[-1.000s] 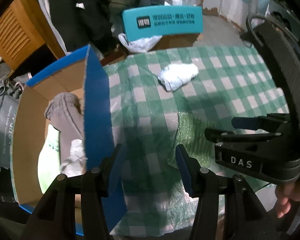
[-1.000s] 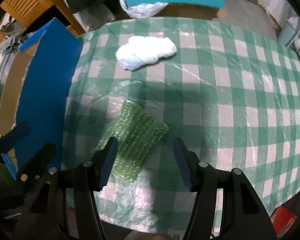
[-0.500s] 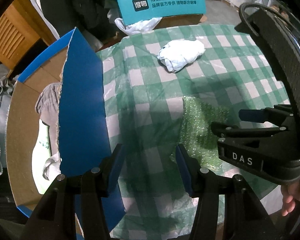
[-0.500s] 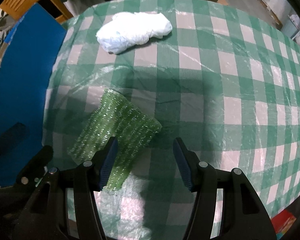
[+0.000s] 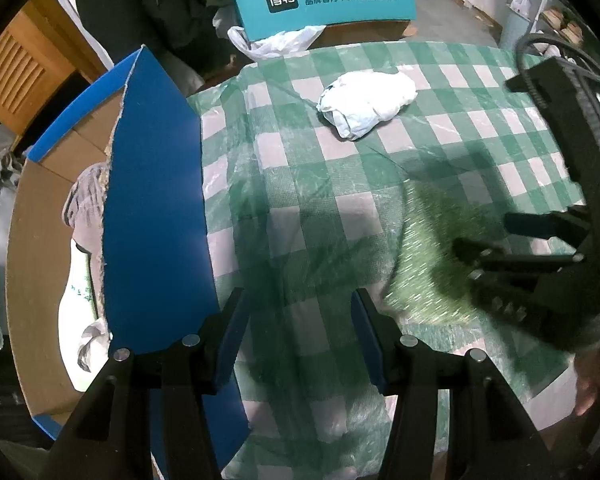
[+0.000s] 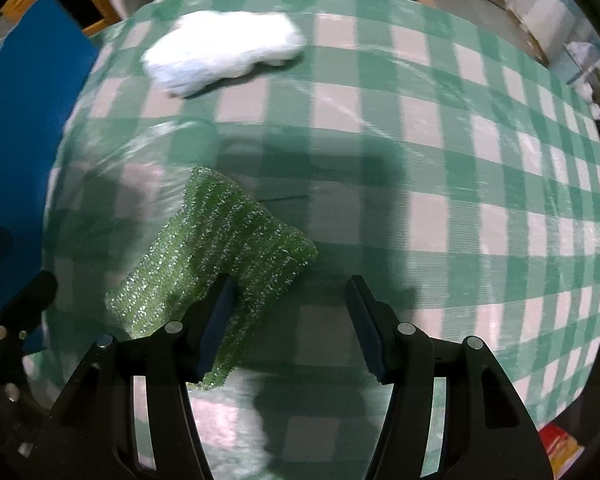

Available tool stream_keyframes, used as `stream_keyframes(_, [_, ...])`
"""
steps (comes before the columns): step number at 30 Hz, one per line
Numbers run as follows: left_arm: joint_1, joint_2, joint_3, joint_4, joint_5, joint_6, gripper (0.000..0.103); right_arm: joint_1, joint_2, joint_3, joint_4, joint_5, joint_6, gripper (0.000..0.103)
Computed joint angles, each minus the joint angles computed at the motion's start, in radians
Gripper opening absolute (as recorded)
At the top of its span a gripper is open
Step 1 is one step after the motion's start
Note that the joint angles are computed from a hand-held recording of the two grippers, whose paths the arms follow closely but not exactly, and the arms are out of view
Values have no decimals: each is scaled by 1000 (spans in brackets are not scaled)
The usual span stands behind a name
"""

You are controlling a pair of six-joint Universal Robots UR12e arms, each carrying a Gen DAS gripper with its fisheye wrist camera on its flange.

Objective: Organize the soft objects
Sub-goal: 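Move both tools back over the green mesh scrubber and blue cloth, then grasp the green mesh scrubber with right tool while left grasps light blue cloth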

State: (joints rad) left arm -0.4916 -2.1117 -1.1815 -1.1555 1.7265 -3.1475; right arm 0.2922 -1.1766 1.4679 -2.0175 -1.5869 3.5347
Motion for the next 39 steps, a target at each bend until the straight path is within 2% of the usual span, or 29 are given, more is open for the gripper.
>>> stream_keyframes(8, [-8, -17, 26, -22, -5, 6, 54, -31, -20, 30, 11, -98, 45, 58])
stream_keyframes(14, [-13, -29, 42, -28, -10, 12, 54, -63, -45, 63, -12, -93, 107, 58])
stream_keyframes(17, [-13, -35, 51, -31, -17, 6, 54, -78, -68, 89, -78, -43, 145, 62])
stream_keyframes(21, [-11, -43, 64, -39, -37, -7, 54, -101, -86, 124, -178, 99, 172, 63])
stream_keyframes(23, [-10, -48, 71, -42, -44, -12, 54, -96, -76, 112, -164, 107, 159, 63])
stream_keyframes(28, [-7, -55, 78, -28, -66, -32, 67, -83, -47, 73, -104, 78, 136, 63])
stream_keyframes(33, [-8, -65, 91, -27, -78, -34, 67, -59, -13, 35, -76, 7, 87, 63])
stream_keyframes(36, [-9, -74, 105, -32, -91, -39, 67, -54, -2, 27, -92, -7, 78, 64])
stream_keyframes(39, [-8, -85, 120, -39, -110, -42, 67, -49, -20, 50, -109, -15, 77, 61])
